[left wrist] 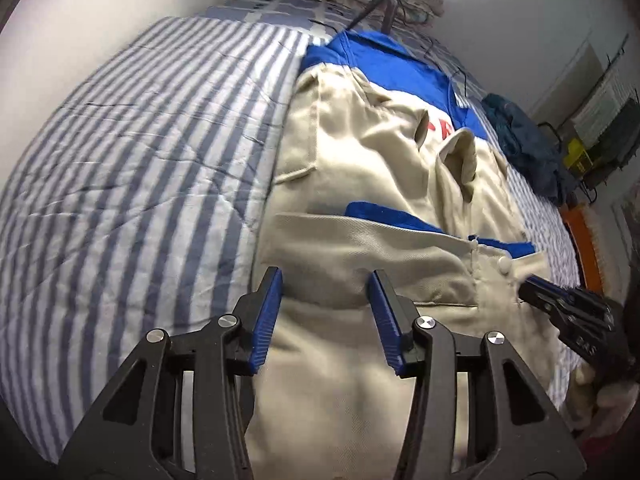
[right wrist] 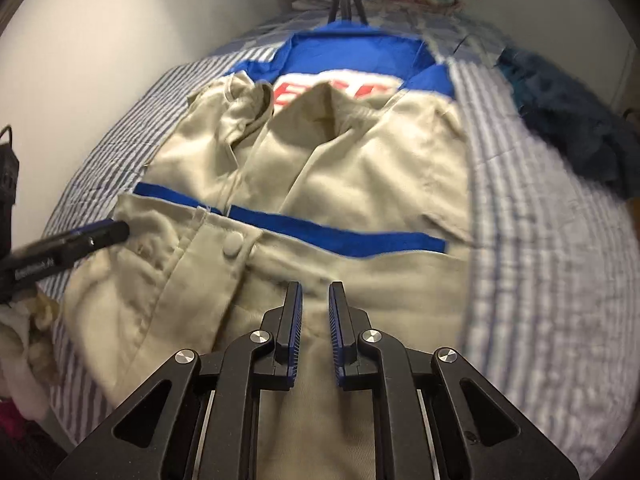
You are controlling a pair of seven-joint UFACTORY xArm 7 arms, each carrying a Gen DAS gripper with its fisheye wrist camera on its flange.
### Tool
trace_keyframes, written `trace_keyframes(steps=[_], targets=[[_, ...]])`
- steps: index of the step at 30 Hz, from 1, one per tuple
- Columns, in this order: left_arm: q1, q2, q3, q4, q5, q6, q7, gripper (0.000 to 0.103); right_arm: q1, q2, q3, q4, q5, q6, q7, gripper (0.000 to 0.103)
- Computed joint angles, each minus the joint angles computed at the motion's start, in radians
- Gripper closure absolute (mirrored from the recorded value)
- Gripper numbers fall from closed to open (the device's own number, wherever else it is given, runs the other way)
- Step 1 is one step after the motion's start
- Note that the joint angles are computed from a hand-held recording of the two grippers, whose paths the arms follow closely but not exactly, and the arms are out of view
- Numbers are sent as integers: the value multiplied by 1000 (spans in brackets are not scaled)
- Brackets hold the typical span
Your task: Fold large clothes
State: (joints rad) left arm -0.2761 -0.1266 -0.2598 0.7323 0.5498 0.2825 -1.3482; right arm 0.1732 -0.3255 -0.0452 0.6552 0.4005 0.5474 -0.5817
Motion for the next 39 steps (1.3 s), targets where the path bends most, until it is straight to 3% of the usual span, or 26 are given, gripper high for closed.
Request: trace_keyframes(steps=[7, 10, 15, 19, 22, 26, 31, 35, 39], targets=[[-19, -304, -39, -70, -108, 85, 91, 55, -52, -305, -28, -54, -93, 127, 29, 88], [-34, -440, -51, -65, -168, 165, 164, 55, -62, -406, -45, -34, -123, 195, 41, 87], [-35, -558, -78, 50, -230, 325, 308, 55, -62, -537, -77, 39, -131, 272, 70, 87], [-8, -595, -101, 144, -275, 379, 383, 55, -71, -583, -84, 122, -150, 340, 106, 84], [4, -601, -107, 204, -323, 400, 425, 54, -72, -598, -95, 194, -162, 404, 122, 70], [29, -568, -128, 295, -355, 435, 466, 54, -68, -616, -105, 247, -174, 436, 123, 70], [29, -498, -106, 375, -399, 431, 526, 54, -43, -548, -128, 314, -165, 437, 100, 69], [47, -415, -65, 402, -415, 409, 563, 48, -14, -426, -154, 366, -127, 392, 55, 69], [38, -279, 21, 424, -473, 347, 631, 48, -11, -279, -169, 410, -75, 348, 19, 69]])
